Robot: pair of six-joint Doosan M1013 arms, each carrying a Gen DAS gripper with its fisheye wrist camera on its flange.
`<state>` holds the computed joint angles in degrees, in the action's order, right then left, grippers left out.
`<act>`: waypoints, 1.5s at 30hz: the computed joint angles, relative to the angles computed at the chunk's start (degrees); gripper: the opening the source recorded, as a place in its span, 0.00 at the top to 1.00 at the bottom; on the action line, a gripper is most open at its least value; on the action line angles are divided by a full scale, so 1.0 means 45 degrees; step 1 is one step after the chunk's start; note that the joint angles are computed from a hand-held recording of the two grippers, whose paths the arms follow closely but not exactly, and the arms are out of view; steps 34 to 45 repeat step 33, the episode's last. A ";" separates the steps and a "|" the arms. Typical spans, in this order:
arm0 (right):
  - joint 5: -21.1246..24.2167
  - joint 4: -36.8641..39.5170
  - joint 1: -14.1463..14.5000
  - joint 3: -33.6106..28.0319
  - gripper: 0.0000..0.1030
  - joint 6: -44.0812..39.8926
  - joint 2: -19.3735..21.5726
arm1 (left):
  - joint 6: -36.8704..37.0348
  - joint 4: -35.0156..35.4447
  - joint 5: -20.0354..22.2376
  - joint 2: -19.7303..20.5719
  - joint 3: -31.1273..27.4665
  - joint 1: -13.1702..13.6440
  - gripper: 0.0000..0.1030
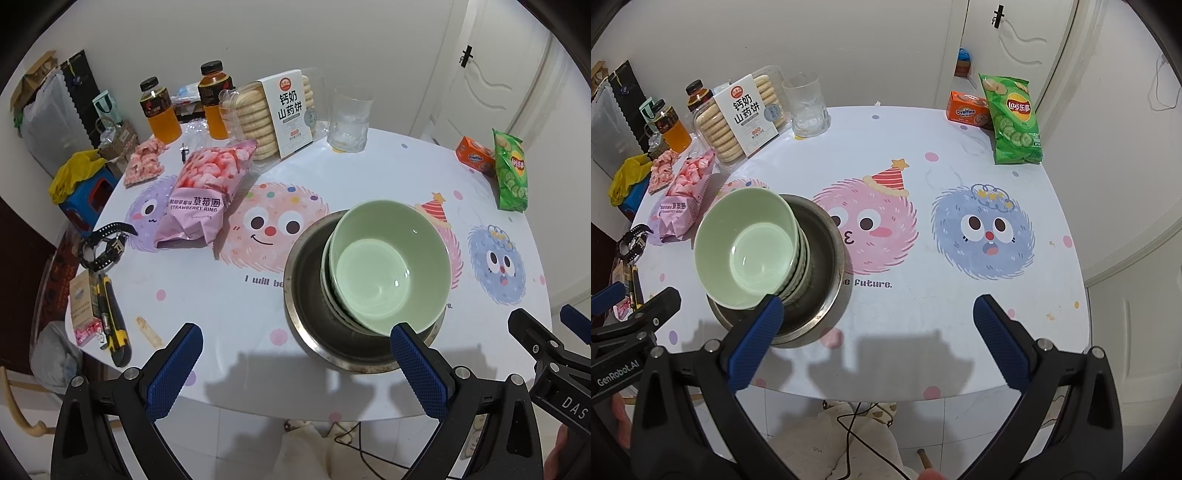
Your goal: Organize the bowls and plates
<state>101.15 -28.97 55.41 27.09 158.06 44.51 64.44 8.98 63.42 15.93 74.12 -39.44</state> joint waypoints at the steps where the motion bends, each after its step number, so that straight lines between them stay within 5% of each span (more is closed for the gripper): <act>1: -0.0001 0.0001 -0.0002 -0.0009 0.01 -0.0003 0.0005 | 0.0037 -0.0015 -0.0002 0.0009 -0.0017 0.0018 0.00; 45: -0.0030 0.0054 -0.0034 0.0113 0.01 -0.0008 -0.0051 | -0.0050 -0.0050 -0.0141 0.0012 0.0069 -0.0015 0.00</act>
